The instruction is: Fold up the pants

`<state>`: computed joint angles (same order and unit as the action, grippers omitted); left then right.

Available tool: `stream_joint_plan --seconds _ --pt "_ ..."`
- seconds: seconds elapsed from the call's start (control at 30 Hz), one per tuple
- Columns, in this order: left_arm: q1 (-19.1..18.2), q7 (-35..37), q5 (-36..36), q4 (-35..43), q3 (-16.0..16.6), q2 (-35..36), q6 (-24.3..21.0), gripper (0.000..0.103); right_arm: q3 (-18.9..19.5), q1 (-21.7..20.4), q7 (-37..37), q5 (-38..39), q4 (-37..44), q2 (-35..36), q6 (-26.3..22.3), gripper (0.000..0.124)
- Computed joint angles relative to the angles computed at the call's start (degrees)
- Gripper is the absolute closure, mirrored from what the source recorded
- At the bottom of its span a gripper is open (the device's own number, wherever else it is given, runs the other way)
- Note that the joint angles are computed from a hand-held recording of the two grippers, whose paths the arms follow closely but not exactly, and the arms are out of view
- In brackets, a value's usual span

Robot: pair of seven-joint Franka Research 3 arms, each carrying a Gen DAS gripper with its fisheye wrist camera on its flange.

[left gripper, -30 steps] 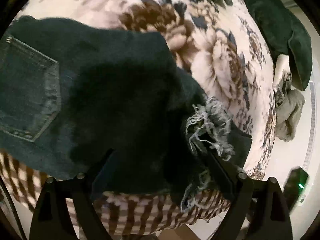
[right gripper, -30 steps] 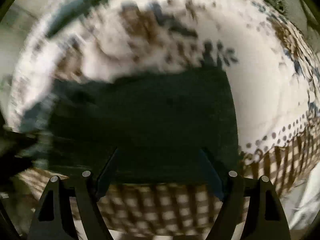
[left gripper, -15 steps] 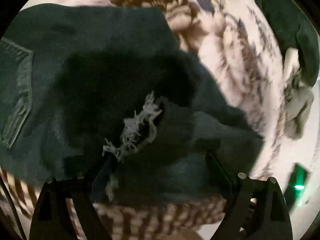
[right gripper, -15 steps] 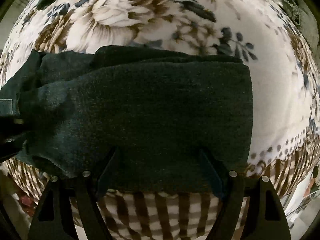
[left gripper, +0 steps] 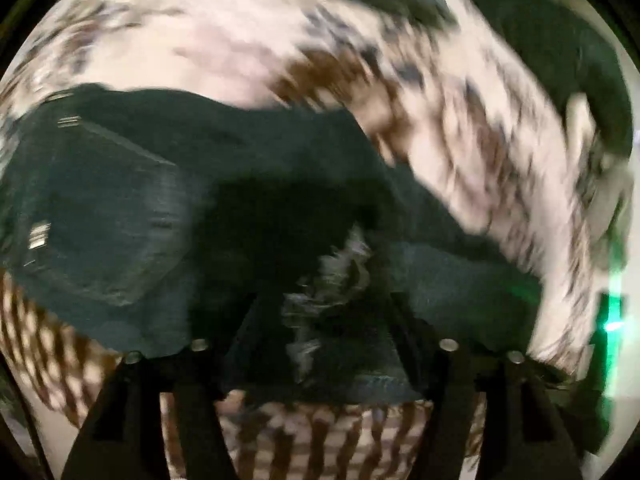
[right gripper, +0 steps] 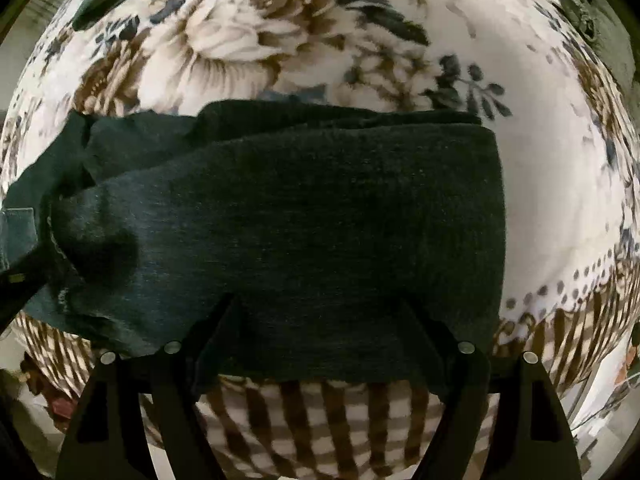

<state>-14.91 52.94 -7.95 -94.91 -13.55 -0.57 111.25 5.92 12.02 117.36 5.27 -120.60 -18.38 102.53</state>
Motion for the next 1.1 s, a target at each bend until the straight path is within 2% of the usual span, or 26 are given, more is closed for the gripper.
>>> stream_joint_plan --seconds 0.07,0.17,0.23,0.37,0.5,0.53,0.63,0.73,0.83,0.87,0.9,0.93,0.97,1.03,1.1 --pt "1.5 -1.9 -0.7 -6.0 1.6 -5.9 3.7 0.023 0.2 0.0 0.4 -0.4 0.4 -0.1 -0.5 0.042" --pt "3.8 -6.6 -2.8 -15.9 4.1 -13.7 8.7 0.023 0.3 0.1 1.9 0.2 0.7 -0.2 0.1 0.042" --pt "4.9 -10.4 -6.4 -22.9 6.1 -18.0 13.5 0.023 0.4 0.1 3.7 1.1 0.7 -0.3 1.4 0.042" --pt "6.5 -18.2 -8.8 -32.7 7.6 -23.7 21.8 0.023 0.4 0.6 7.5 5.0 -0.2 -0.8 5.4 0.042" --pt "7.7 -24.1 -8.4 -37.1 8.3 -24.8 27.8 0.023 0.9 1.5 9.4 6.0 1.1 1.6 7.0 0.042" --pt "7.9 -25.5 -9.0 -38.5 8.6 -24.7 30.8 0.023 1.0 1.9 9.7 6.4 1.4 2.4 7.2 0.042" --pt "8.2 -28.0 -9.7 -40.6 10.0 -24.1 34.5 0.023 1.3 3.0 11.1 7.4 2.5 4.3 7.5 0.042" --pt "8.9 -28.6 -9.5 -40.4 11.3 -22.5 35.9 0.023 1.4 3.8 12.0 7.0 2.7 5.2 7.5 0.042" --pt "11.0 -29.6 -4.8 -37.8 10.2 -19.7 36.7 0.024 1.5 4.5 12.5 6.8 3.2 6.1 8.0 0.042" --pt "12.3 -30.0 -0.8 -35.9 9.0 -18.4 36.1 0.038 1.3 4.6 12.5 6.8 3.1 6.1 8.1 0.042" --pt "12.6 -29.4 2.0 -34.2 8.4 -17.4 35.5 0.047 1.3 4.8 12.4 6.8 3.2 6.2 8.2 0.042" --pt "12.0 -25.8 3.6 -32.4 8.6 -16.4 35.0 0.064 1.2 4.9 12.2 6.8 3.2 6.3 8.2 0.042" --pt "11.7 -23.8 4.9 -30.6 8.5 -15.5 34.4 0.072 1.2 5.0 12.1 6.7 3.3 6.4 8.2 0.042" --pt "11.1 -19.3 7.6 -27.8 7.9 -14.6 34.4 0.079 1.0 5.1 11.5 6.6 3.3 6.4 8.4 0.042" --pt "10.2 -15.3 8.9 -24.2 7.4 -14.1 33.2 0.081 0.5 4.8 10.4 6.7 2.9 5.4 8.0 0.042"
